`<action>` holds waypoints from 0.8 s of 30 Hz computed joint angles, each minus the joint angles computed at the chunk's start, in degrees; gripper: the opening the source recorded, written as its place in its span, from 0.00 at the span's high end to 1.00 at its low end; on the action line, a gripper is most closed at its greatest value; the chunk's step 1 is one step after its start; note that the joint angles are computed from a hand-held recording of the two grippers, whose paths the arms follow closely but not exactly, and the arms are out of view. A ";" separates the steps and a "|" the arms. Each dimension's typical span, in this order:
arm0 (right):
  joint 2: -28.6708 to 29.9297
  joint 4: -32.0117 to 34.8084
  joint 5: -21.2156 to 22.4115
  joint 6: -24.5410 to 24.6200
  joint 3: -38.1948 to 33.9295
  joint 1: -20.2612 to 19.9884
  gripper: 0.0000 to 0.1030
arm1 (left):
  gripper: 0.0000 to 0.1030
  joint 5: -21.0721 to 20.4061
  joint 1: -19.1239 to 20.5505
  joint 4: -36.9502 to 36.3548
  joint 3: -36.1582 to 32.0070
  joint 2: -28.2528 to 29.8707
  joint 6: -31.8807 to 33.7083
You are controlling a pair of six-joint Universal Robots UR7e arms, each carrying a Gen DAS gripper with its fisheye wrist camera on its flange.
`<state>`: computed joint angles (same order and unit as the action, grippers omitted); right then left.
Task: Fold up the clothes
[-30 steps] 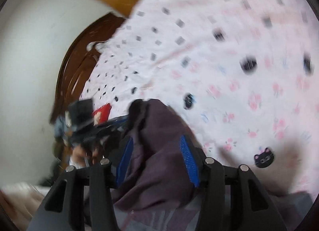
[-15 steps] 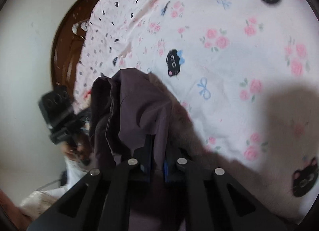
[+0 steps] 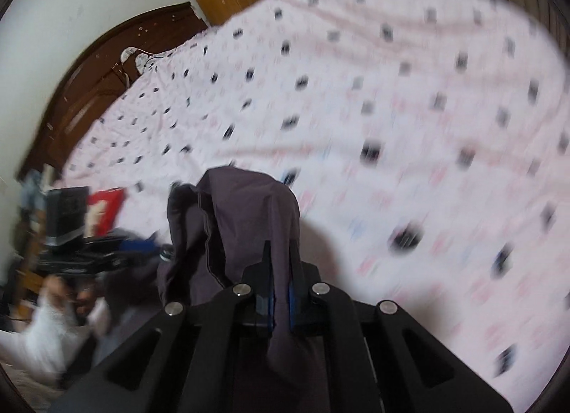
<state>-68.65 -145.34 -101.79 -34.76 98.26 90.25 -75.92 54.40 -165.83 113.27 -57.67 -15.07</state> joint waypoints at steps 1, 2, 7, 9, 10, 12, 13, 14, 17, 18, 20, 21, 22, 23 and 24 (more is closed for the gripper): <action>0.61 -2.33 -1.64 -1.33 -0.40 1.11 0.94 | 0.59 -0.69 -0.17 -0.38 0.12 -0.13 0.67; 1.20 -4.38 -3.22 -2.74 -0.78 2.16 0.94 | 0.54 -1.68 -0.40 -0.66 0.26 -0.20 1.54; 5.83 -14.79 -11.20 -11.32 -3.20 7.22 0.95 | 0.49 -5.14 -1.34 -1.10 0.00 2.06 3.42; 7.96 -18.97 -13.77 -15.48 -4.00 8.82 0.95 | 0.49 -7.88 -0.60 -0.90 -1.02 4.30 1.38; 8.92 -21.24 -14.85 -18.02 -4.27 9.51 0.95 | 0.49 -9.47 -0.22 -1.21 -1.61 5.59 0.39; 10.41 -24.15 -16.08 -22.10 -4.76 10.51 0.95 | 0.49 -12.68 0.42 -1.98 -2.88 8.33 -1.21; 11.11 -25.31 -16.56 -23.86 -5.03 10.98 0.95 | 0.49 -14.28 0.74 -2.35 -3.56 9.71 -1.99; 11.58 -26.25 -16.80 -25.49 -5.13 11.32 0.95 | 0.49 -14.99 0.88 -3.49 -4.16 11.03 -2.80; 12.08 -26.43 -16.53 -28.59 -5.24 12.05 0.95 | 0.49 -16.02 1.20 -8.42 -5.98 14.77 -6.09; 11.87 -25.83 -16.12 -29.25 -5.03 12.18 0.95 | 0.49 -17.48 1.69 -10.00 -6.64 15.73 -7.70; 11.77 -25.74 -16.10 -30.18 -4.76 12.38 0.95 | 0.49 -19.84 2.45 -11.24 -8.30 17.20 -8.87; 11.77 -25.87 -16.20 -30.57 -4.63 12.47 0.95 | 0.49 -18.81 2.32 -10.65 -9.12 17.61 -8.58; 11.66 -25.75 -15.94 -30.55 -4.59 12.43 0.95 | 0.49 -17.79 2.20 -10.07 -9.94 18.02 -8.29; 11.40 -25.28 -15.50 -30.29 -4.58 12.37 0.95 | 0.49 -16.76 2.18 -9.56 -10.74 18.50 -8.54; 11.01 -24.81 -14.92 -30.31 -4.34 12.37 0.95 | 0.49 -16.06 2.36 -9.37 -11.65 19.25 -9.88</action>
<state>-57.64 -170.15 -116.72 -65.07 93.92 102.63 -91.98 56.75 -175.20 101.61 -38.41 -24.95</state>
